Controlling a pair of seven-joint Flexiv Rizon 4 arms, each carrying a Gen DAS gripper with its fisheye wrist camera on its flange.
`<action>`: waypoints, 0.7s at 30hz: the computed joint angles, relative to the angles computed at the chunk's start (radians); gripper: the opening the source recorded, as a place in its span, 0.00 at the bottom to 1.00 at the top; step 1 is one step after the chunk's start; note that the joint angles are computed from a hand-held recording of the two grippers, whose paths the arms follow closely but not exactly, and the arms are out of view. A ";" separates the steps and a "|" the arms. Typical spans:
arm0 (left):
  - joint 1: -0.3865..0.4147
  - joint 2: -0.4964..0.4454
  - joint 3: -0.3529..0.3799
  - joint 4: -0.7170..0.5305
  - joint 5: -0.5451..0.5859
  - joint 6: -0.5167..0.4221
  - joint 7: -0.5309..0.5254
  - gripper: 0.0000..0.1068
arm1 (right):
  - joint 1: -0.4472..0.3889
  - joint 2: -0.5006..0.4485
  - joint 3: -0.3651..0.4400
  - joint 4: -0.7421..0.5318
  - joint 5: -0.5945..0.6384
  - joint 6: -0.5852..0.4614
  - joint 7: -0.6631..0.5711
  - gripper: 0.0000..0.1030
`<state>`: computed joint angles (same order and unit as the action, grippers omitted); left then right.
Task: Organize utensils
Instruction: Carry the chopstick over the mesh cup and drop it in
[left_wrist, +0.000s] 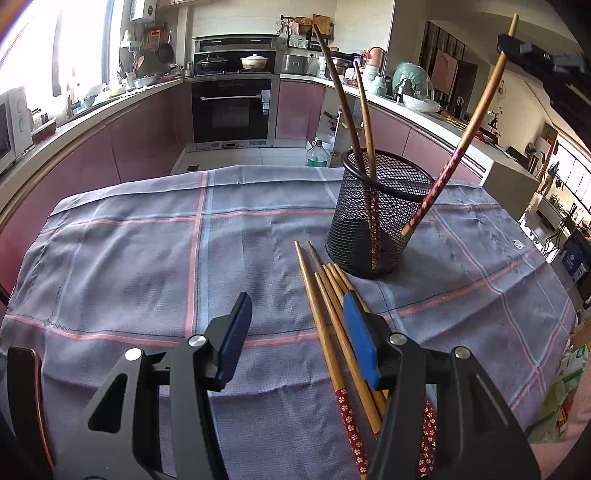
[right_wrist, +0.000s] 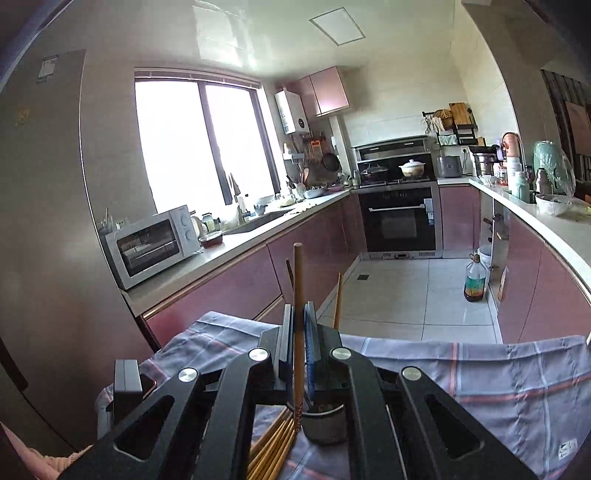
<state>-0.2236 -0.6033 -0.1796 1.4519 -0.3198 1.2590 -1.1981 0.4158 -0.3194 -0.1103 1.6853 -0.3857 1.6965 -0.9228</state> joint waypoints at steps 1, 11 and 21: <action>0.000 -0.001 0.000 -0.001 0.001 -0.001 -0.001 0.48 | 0.010 -0.002 -0.016 -0.007 -0.001 0.007 0.006 0.04; -0.004 0.000 0.006 0.000 0.006 -0.002 -0.006 0.48 | 0.048 -0.038 -0.106 -0.086 -0.001 0.018 0.010 0.04; -0.007 -0.004 0.008 -0.007 0.015 -0.008 -0.011 0.48 | -0.036 -0.101 -0.011 -0.157 0.004 -0.078 0.000 0.04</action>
